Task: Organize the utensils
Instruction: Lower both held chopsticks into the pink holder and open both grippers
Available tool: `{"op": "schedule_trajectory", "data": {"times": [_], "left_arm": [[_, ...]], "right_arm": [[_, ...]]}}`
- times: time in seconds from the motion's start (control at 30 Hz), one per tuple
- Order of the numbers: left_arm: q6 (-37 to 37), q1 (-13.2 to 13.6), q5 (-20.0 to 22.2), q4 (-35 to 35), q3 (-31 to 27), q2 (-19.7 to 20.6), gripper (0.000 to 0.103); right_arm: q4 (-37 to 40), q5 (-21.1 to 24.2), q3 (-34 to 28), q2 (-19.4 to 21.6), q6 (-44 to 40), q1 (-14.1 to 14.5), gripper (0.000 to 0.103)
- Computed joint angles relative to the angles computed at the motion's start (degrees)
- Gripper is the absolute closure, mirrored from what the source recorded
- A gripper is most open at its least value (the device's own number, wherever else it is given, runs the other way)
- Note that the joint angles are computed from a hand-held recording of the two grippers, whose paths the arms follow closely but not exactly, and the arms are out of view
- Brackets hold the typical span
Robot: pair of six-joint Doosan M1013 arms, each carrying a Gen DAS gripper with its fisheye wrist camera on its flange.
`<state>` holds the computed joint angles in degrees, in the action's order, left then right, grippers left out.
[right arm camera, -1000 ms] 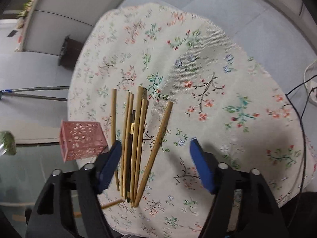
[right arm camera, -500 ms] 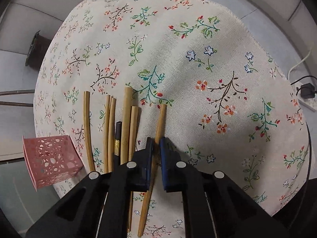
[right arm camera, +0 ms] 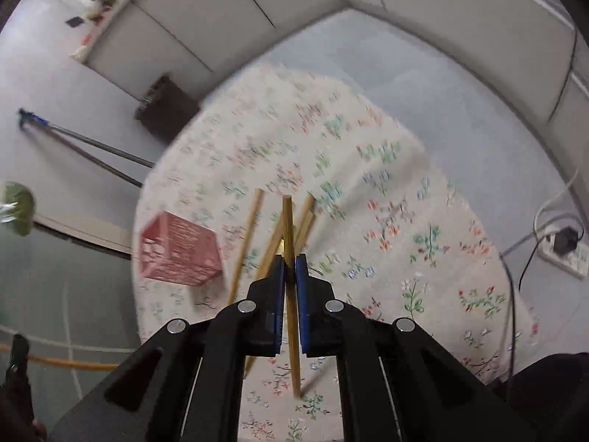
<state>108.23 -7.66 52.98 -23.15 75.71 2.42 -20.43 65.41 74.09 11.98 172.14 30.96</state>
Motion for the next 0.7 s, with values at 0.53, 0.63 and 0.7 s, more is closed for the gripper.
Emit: {"op": "schedule_trajectory", "data": {"times": [0.53, 0.63, 0.7], "left_arm": [[-6.56, -2.37, -2.0, 3.54, -10.24, 5.37, 0.098], [-7.24, -2.28, -2.38, 2.63, -11.89, 6.6, 0.098], [-7.56, -2.36, -2.55, 2.4, -12.59, 7.28, 0.098]], "right_arm": [[-14.89, -4.13, -18.39, 4.56, -11.98, 2.51, 0.097], [-14.94, -4.6, -20.47, 5.42, -14.0, 2.64, 0.097], [-14.65, -4.94, -21.6, 6.02, -15.03, 2.67, 0.097]]}}
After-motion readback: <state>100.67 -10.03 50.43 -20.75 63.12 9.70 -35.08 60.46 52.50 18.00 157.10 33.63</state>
